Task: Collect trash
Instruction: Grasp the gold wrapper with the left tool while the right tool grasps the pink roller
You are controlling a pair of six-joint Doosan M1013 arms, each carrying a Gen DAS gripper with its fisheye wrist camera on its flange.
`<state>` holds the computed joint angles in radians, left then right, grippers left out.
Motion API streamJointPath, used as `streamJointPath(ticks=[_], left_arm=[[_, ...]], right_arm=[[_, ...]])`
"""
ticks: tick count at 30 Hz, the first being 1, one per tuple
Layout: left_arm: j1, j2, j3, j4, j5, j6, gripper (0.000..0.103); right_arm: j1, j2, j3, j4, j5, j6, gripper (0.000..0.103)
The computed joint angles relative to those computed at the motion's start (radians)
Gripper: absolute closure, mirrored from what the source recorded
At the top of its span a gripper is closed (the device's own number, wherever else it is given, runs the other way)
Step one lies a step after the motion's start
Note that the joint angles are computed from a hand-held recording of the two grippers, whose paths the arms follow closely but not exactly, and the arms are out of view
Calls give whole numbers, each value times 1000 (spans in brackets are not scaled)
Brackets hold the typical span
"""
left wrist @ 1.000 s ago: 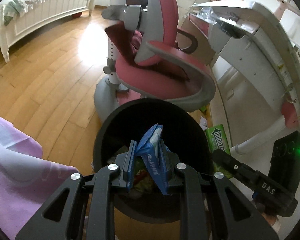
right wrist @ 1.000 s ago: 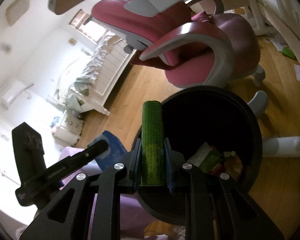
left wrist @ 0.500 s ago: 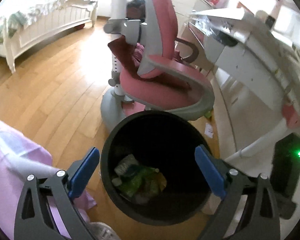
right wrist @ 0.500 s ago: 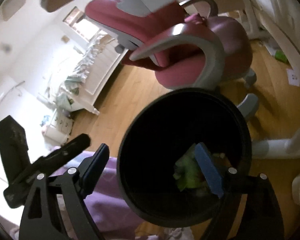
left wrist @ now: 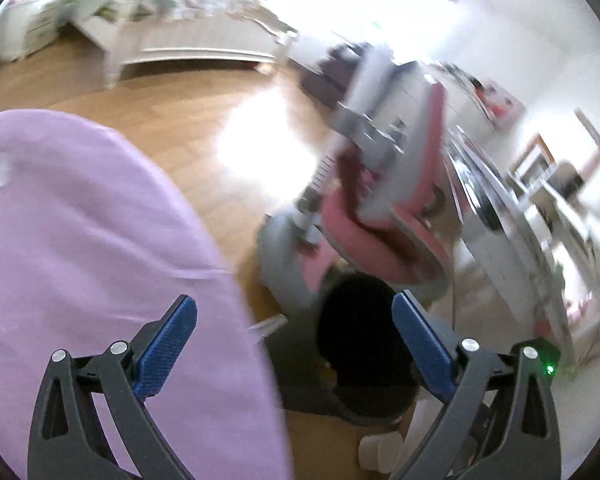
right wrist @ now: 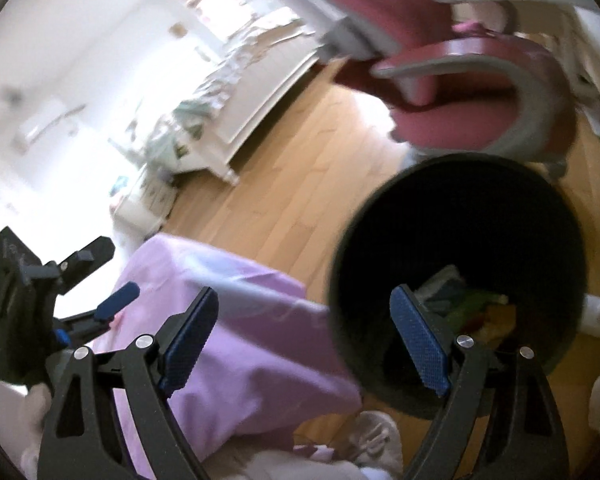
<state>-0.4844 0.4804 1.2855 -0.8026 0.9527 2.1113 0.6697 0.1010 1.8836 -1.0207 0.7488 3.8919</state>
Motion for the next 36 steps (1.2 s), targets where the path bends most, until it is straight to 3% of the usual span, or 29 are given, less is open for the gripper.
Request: streamJointPath(ticks=[6,12,16,22,25,31,32,34,36], left_arm=[[102,-5,-16,30,-53,-25,6],[203,30,-67,68,-92,-96,6],[240,69,-118,105,-89,-85,6],[269,108,-174,87,-58,-28,6],[274,126,-195,75,-51,38,6],[265,137,-215,154,-75,164,6],[261,135,-214,166,-79,191,6],[251,128,-202,168,-96,262,6],[242,124,-192,175,-121,344,6]], right_arm=[[-17,74,-136,92,-76,-271,16],[-36,189,-336,296,-126,-708,16],[-52,272,-475,447,-134,-988,16],[-76,452,-768,676,-25,-1400,16],[-89,560,-943,748,66,-1537,14],[-94,768,-1276,782,296,-1675,13],[-98,776,-1285,792,314,-1687,29],[-105,789,-1303,823,325,-1685,33],[-110,747,-1226,835,265,-1646,33]])
